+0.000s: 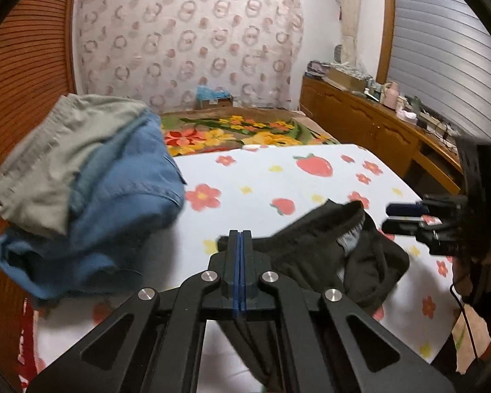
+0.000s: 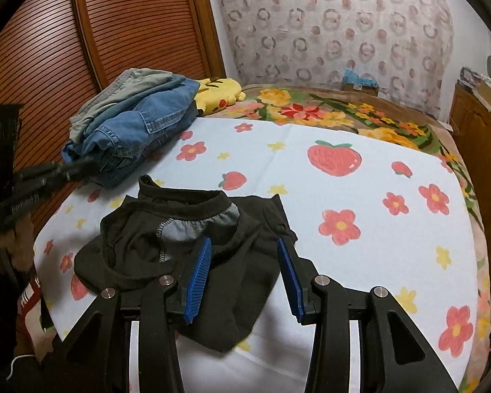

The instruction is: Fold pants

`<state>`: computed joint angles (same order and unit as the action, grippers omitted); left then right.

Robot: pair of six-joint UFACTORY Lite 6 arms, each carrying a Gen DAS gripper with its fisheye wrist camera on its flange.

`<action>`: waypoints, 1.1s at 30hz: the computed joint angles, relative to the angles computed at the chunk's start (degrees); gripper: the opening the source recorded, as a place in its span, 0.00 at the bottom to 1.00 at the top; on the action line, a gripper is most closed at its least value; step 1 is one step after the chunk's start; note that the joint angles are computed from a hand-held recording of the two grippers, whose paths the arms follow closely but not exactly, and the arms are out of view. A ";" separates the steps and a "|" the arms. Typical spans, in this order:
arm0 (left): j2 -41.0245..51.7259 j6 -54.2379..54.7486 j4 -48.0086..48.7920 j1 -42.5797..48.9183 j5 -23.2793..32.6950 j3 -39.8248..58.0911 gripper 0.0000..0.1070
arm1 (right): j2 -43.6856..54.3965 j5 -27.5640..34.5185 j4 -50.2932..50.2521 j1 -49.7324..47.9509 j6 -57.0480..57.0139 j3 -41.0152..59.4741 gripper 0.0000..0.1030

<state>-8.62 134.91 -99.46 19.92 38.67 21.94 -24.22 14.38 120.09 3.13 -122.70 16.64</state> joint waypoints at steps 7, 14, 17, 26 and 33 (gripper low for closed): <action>2.38 -0.35 2.95 0.19 0.10 0.39 0.35 | 1.62 1.95 3.70 -1.50 -4.99 -0.60 0.43; 4.65 2.18 1.25 -3.97 -0.67 -2.60 0.43 | 0.92 2.52 5.26 -1.82 -6.72 -1.87 0.43; 6.27 4.36 -2.38 -8.02 -2.62 -3.40 0.43 | 0.34 2.87 5.65 -2.27 -7.39 -2.66 0.43; 8.46 12.34 -9.62 -11.60 -4.24 -5.60 0.04 | -0.79 3.40 4.63 -3.75 -7.43 -4.02 0.42; -3.01 0.72 0.14 -3.31 0.50 -4.88 0.03 | -1.31 5.56 -1.28 -5.08 -2.85 -3.97 0.43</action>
<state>-11.63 135.63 -99.33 16.61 39.17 17.06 -25.54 19.94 118.80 -1.95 -125.55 12.67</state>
